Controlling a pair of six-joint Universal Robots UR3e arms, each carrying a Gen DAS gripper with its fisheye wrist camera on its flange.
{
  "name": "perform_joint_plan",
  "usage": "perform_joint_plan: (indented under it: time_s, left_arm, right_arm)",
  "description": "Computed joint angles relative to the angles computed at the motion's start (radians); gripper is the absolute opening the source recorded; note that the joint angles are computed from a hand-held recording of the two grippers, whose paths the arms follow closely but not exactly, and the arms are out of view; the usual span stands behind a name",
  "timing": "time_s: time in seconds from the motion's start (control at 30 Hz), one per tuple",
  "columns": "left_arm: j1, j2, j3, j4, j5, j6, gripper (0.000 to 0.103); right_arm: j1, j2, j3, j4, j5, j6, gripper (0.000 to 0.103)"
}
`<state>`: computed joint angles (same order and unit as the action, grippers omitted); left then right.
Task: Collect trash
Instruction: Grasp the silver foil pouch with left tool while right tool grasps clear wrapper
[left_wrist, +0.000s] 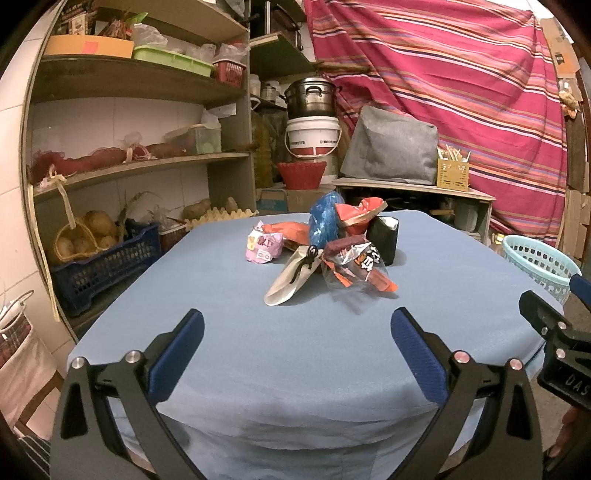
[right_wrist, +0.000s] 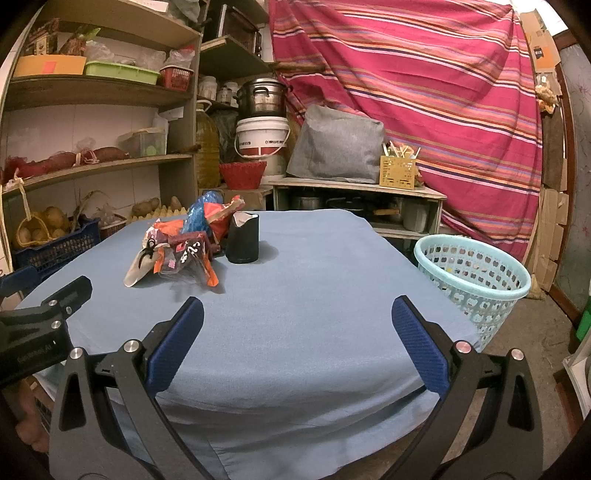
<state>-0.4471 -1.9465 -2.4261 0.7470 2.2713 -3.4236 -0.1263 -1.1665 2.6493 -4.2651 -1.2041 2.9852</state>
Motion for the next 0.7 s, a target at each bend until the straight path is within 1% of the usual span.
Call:
perform_joint_plan:
  time_s: [0.1, 0.2, 0.3, 0.33, 0.4, 0.47, 0.57, 0.63, 0.7]
  left_arm:
    - [0.018, 0.013, -0.007, -0.002, -0.019, 0.011, 0.099]
    - [0.037, 0.037, 0.002, -0.048, -0.026, 0.027, 0.099]
    - [0.09, 0.077, 0.004, -0.097, -0.059, 0.039, 0.099]
    - [0.114, 0.091, 0.027, -0.136, -0.077, 0.049, 0.099]
    - [0.166, 0.101, 0.057, -0.171, -0.118, 0.085, 0.099]
    - [0.217, 0.098, 0.075, -0.175, -0.164, 0.127, 0.099]
    - [0.296, 0.075, 0.13, -0.19, -0.234, 0.228, 0.099]
    - [0.332, 0.058, 0.186, -0.259, -0.257, 0.245, 0.099]
    - [0.389, 0.06, 0.211, -0.312, -0.343, 0.25, 0.099]
  right_arm:
    - [0.0, -0.006, -0.022, 0.038, -0.001, 0.003, 0.099]
    - [0.013, -0.045, -0.072, 0.133, -0.015, 0.014, 0.099]
    - [0.014, -0.076, -0.132, 0.246, -0.02, 0.021, 0.099]
    - [0.021, -0.079, -0.155, 0.281, -0.034, 0.03, 0.099]
    - [0.062, -0.07, -0.23, 0.368, -0.092, 0.048, 0.099]
    - [0.088, -0.06, -0.286, 0.434, -0.128, 0.052, 0.099]
    - [0.146, -0.026, -0.409, 0.545, -0.218, 0.082, 0.099]
    - [0.159, -0.004, -0.482, 0.602, -0.223, 0.088, 0.099]
    - [0.166, 0.015, -0.581, 0.691, -0.212, 0.092, 0.099]
